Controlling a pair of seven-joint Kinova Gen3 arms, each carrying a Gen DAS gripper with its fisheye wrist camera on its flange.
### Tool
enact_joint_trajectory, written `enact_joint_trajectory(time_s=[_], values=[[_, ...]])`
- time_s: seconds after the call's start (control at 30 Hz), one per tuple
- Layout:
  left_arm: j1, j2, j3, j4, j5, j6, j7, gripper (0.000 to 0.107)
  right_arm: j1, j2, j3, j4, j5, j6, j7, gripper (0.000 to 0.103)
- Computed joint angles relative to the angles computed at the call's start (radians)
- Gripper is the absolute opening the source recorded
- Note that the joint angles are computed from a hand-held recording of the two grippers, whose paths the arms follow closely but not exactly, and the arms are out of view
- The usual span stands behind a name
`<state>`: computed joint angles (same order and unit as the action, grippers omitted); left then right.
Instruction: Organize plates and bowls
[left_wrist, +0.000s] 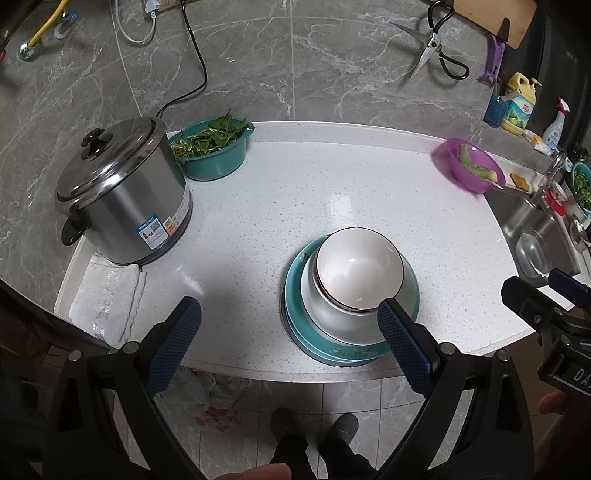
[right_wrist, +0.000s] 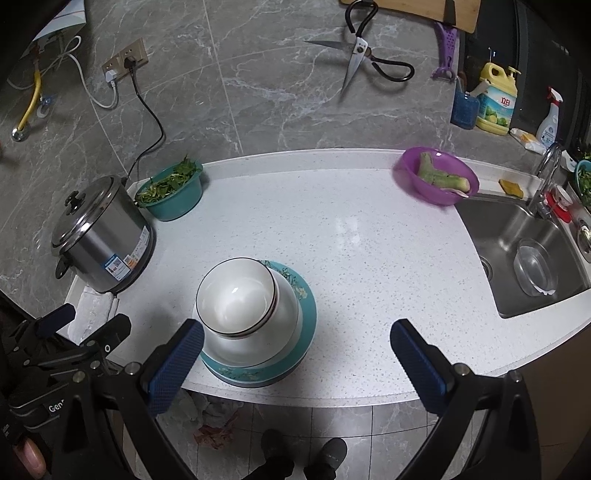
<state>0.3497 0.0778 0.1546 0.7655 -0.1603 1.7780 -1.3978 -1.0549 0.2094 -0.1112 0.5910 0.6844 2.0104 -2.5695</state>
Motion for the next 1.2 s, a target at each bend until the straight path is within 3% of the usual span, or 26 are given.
enact_joint_trajectory(time_s=[1.2], values=[[0.014,0.008,-0.001,0.004,-0.018,-0.01,-0.003,0.097,0.013,0.001,0.002,-0.002,-0.006,0.002,0.014,0.103]])
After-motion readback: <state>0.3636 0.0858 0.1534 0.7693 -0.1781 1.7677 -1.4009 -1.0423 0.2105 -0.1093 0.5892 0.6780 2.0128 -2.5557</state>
